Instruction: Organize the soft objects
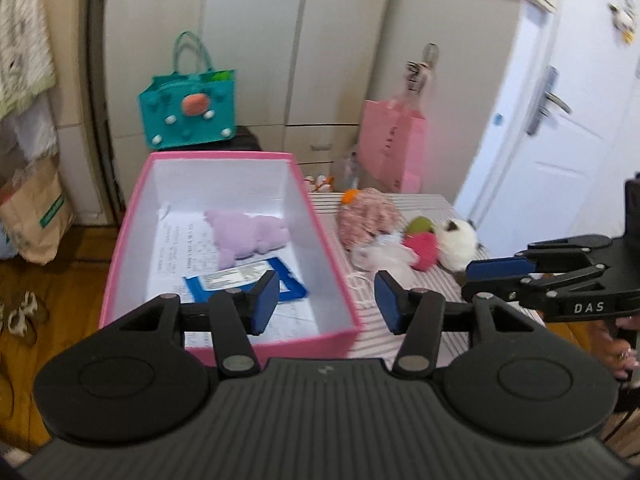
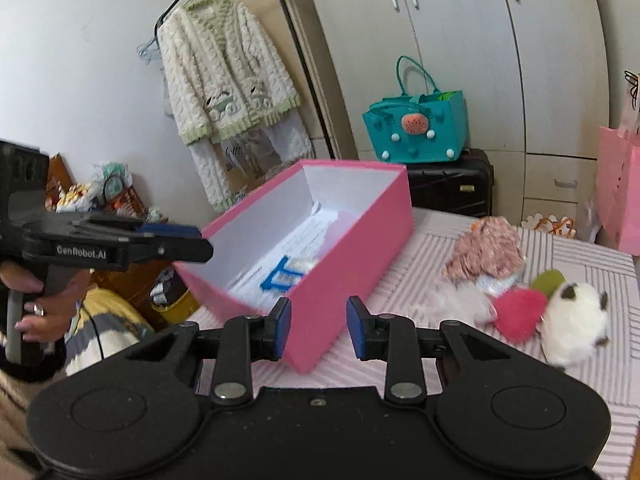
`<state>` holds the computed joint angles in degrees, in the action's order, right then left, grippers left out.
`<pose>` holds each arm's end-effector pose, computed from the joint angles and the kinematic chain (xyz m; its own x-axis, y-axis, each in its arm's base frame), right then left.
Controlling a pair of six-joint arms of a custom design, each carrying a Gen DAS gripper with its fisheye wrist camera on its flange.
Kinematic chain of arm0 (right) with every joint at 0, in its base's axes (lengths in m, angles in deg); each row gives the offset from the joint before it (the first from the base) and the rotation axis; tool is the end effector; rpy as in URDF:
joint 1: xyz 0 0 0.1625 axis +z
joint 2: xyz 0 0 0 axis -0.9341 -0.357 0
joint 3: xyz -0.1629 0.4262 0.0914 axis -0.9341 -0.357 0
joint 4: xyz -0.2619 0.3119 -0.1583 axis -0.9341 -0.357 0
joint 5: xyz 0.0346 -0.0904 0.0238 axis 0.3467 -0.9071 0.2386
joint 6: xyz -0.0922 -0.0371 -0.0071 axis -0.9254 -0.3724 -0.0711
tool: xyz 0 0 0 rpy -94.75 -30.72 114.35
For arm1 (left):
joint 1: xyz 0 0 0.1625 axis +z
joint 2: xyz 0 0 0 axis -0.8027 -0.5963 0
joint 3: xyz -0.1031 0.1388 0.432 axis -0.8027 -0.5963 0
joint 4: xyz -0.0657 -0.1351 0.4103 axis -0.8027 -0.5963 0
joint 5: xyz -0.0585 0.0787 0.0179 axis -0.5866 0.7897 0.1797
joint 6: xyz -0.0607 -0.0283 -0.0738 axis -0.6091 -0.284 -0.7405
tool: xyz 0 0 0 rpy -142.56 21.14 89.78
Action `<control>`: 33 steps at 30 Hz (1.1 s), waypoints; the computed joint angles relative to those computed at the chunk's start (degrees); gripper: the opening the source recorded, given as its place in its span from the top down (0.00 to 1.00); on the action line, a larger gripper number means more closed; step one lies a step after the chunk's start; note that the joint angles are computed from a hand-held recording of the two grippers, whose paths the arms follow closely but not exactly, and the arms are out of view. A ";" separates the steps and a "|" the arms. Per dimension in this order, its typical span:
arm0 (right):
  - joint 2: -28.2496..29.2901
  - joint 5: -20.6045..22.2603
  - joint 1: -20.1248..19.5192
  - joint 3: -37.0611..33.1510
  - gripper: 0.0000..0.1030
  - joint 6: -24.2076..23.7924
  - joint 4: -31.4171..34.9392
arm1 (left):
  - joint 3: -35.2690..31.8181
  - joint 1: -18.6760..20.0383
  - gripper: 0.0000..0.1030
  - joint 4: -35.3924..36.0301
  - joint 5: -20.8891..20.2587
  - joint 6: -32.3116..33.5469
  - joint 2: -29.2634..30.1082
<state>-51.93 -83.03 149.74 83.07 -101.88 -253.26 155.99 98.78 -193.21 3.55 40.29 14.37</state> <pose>0.0546 -0.6080 0.2048 -0.6614 -0.6867 0.3016 -0.7411 0.5364 -0.4038 -0.2301 -0.5230 0.1405 -0.7940 0.2065 -0.5718 0.5637 0.6023 -0.5652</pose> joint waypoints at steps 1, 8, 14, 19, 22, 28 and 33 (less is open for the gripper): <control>-0.67 -0.52 -0.24 0.58 0.62 -0.95 0.43 | 0.23 -0.49 0.48 0.14 -0.48 0.20 0.12; -4.05 -2.86 -3.57 6.39 0.61 -4.66 -3.35 | 0.99 -2.75 0.42 3.80 -4.16 0.50 1.51; -5.75 -2.08 -6.32 9.19 0.59 -8.28 -8.05 | 0.15 -3.57 0.41 3.34 -6.20 1.63 4.64; -4.74 -1.20 -7.92 9.82 0.58 -10.86 -13.64 | -1.62 -3.34 0.41 0.33 -5.53 5.50 8.82; -2.67 -2.17 -8.27 8.65 0.57 -11.21 -16.62 | -3.37 -2.86 0.41 -2.27 -4.40 7.49 11.79; 2.65 -2.91 -8.96 5.02 0.56 -11.67 -22.45 | -7.95 -0.26 0.41 -5.60 -6.03 8.48 16.44; 7.46 -2.03 -8.91 0.30 0.56 -14.99 -24.45 | -12.65 2.30 0.42 -9.17 -7.75 9.62 21.04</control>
<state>-44.47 -85.05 140.83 83.37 -116.87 -277.71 143.35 101.07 -202.38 -4.21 49.91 35.41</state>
